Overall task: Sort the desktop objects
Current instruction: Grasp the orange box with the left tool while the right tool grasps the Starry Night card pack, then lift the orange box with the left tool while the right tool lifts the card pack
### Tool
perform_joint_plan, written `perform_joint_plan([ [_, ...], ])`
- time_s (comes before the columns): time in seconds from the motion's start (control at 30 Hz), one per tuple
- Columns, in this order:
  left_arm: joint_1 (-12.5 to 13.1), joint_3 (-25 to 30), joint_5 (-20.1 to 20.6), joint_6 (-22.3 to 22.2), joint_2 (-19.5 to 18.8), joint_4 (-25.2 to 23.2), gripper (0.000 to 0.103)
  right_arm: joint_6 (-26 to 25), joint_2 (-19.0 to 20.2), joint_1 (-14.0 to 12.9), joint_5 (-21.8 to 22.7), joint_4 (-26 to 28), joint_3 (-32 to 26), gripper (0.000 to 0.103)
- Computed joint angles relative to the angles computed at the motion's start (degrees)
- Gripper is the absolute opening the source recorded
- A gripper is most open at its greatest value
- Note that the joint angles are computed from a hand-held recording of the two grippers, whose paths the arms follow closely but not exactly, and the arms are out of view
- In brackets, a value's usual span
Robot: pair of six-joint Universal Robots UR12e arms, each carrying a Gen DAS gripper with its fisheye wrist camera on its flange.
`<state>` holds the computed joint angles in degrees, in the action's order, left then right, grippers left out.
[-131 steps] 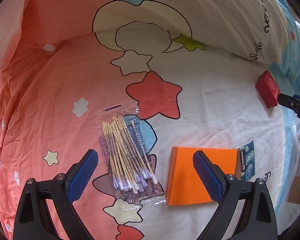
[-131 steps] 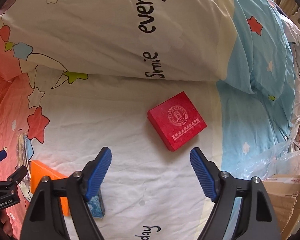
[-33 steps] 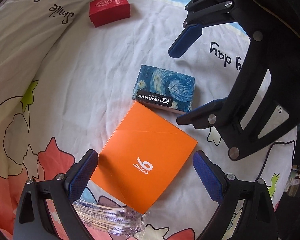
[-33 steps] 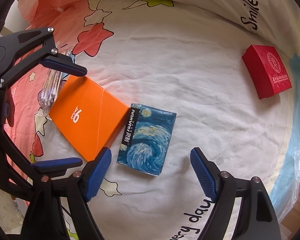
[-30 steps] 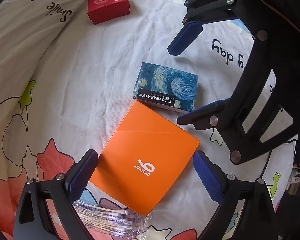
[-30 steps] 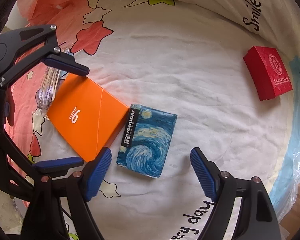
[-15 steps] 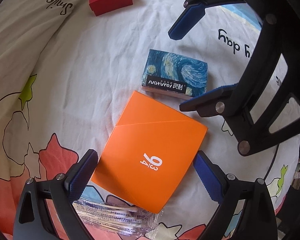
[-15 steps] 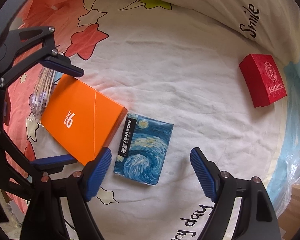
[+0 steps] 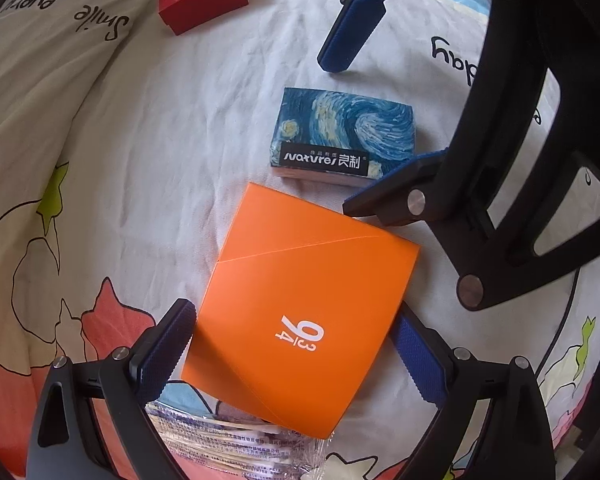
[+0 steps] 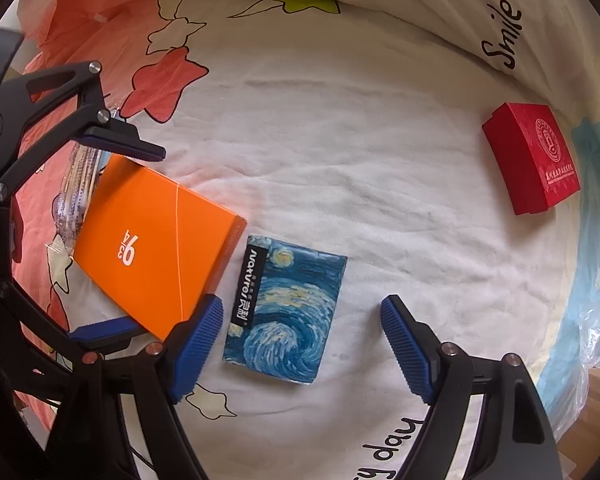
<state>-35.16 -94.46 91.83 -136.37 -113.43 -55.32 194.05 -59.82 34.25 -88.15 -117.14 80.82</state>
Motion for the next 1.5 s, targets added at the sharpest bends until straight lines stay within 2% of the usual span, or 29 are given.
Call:
perform_joint_plan([
  [0.17, 0.5, -0.7, -0.3, -0.4, 0.6, -0.3, 0.098, 1.5, 0.1, -0.4, 1.5, -1.1, 0.3, 0.078],
  [0.33, 1.0, -1.7, -0.7, -0.3, 1.5, -1.0, 0.089, 1.9, 0.3, -0.6, 1.7, -1.7, 0.1, 0.067],
  [0.5, 1.3, -3.1, -0.5, 1.0, 2.5, -0.4, 0.087, 3.4, 0.6, -0.9, 1.1, -0.8, -0.8, 0.045],
  [0.7, 1.6, -5.1, 0.5, 1.5, 3.9, 1.6, 0.085, 2.5, 0.9, -0.8, 1.6, -1.3, -1.5, 0.044],
  [0.87, 2.2, -6.2, -0.3, 1.5, 5.1, 0.8, 0.085, 3.2, 1.1, -0.7, 2.3, -1.7, -2.4, 0.043],
  [1.2, 2.7, -9.0, 1.1, 0.9, 8.1, 1.7, 0.085, 3.2, 1.3, -0.4, 0.5, -0.4, -4.2, 0.044],
  [1.47, 2.7, -9.6, 3.1, -4.1, 10.1, 1.0, 0.085, 4.3, -0.5, -0.1, -1.7, 1.0, -4.2, 0.044],
  [1.5, 2.5, -9.5, 3.3, -4.7, 10.4, 0.9, 0.085, 4.6, -1.5, 0.1, -2.2, 0.5, -2.7, 0.044],
])
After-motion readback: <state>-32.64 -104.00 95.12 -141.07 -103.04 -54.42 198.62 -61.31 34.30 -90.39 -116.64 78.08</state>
